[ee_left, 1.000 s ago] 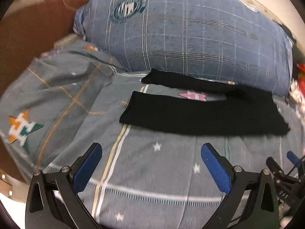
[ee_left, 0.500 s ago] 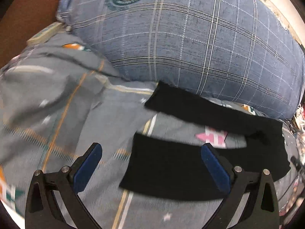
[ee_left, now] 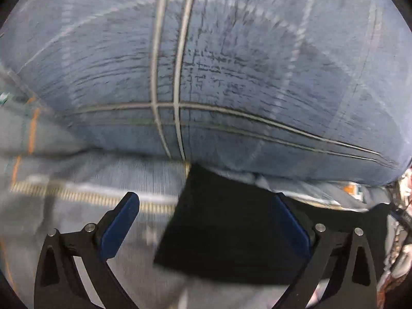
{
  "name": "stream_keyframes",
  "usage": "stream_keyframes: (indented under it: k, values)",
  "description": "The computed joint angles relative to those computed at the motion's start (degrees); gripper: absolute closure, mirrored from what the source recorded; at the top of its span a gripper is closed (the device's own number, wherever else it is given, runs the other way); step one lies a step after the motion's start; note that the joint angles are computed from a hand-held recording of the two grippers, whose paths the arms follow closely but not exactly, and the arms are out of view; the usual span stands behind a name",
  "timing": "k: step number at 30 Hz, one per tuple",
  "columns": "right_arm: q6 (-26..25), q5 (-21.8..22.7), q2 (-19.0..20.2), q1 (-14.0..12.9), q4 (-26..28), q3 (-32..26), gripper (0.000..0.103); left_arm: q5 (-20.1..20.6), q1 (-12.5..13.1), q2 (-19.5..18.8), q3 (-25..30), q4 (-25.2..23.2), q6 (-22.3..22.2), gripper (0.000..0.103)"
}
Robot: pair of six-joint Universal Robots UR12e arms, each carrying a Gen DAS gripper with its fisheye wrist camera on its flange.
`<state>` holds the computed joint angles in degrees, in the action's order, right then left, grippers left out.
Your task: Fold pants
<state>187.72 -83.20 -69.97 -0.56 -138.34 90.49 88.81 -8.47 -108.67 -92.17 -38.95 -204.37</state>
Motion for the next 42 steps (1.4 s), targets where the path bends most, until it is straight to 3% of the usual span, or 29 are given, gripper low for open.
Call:
stream_keyframes:
  k: [3,5,7,9,10,11,12,13,15,19,24,28,33,38,40,42]
  values:
    - [-1.9,0.7,1.5,0.2,1.3,-1.4,0.001,1.0,-0.3,-2.2,2.4,-3.3,3.4,0.001]
    - [-3.4,1.9,2.3,0.2,2.5,-2.2,0.001,-0.5,-0.3,-3.2,3.4,-5.4,5.6,0.001]
    - [-3.7,2.1,2.7,0.3,2.8,-2.6,0.001,1.5,-1.0,-3.9,4.2,-6.4,7.8,0.001]
    - [-4.3,1.6,3.3,0.5,3.3,-3.1,0.002,1.9,-1.5,-3.9,4.3,-5.4,9.2,0.021]
    - [-4.2,1.3,3.5,0.6,3.5,-3.1,0.011,1.0,-1.4,-3.5,4.2,-4.8,9.0,0.067]
    - [-4.3,2.1,3.5,0.5,3.7,-3.1,0.043,-0.8,-1.1,-3.3,4.4,-5.3,8.7,0.089]
    - [-4.3,4.4,3.4,0.2,4.7,-3.0,0.062,-0.9,-1.1,-3.2,4.6,-5.6,8.5,0.091]
    - [-3.8,5.7,3.1,0.0,4.8,-2.7,0.072,0.2,-1.4,-2.9,4.6,-5.5,9.0,0.092]
    - [-3.1,6.2,2.0,-0.1,3.0,-1.6,0.077,1.0,-1.7,-2.1,4.3,-4.7,9.5,0.094]
    - [-0.6,7.4,-0.9,-0.4,-1.3,0.9,0.077,0.1,-1.9,1.3,1.8,-0.4,8.0,0.094]
    - [-1.5,9.4,-5.8,-0.5,-3.2,4.3,0.078,-1.8,-2.0,7.6,-3.2,5.9,6.5,0.095]
    - [-1.2,13.4,-10.4,-1.7,-4.1,8.8,0.079,0.3,-3.8,13.6,-8.8,10.4,6.3,0.095]
    - [-1.0,18.1,-16.9,-4.5,-4.3,17.9,0.079,2.7,-5.0,20.5,-19.6,16.5,5.5,0.098]
    - [-0.5,21.5,-21.3,-7.3,-3.1,26.3,0.08,2.7,-4.9,24.8,-27.6,15.2,2.5,0.098]
    - [1.5,23.3,-22.6,-8.5,-5.5,29.5,0.08,3.6,-5.1,26.3,-29.9,13.7,-0.4,0.098]
    - [3.5,23.1,-23.6,-8.9,-7.3,31.1,0.063,4.6,-5.0,28.3,-32.0,13.3,-2.9,0.098]
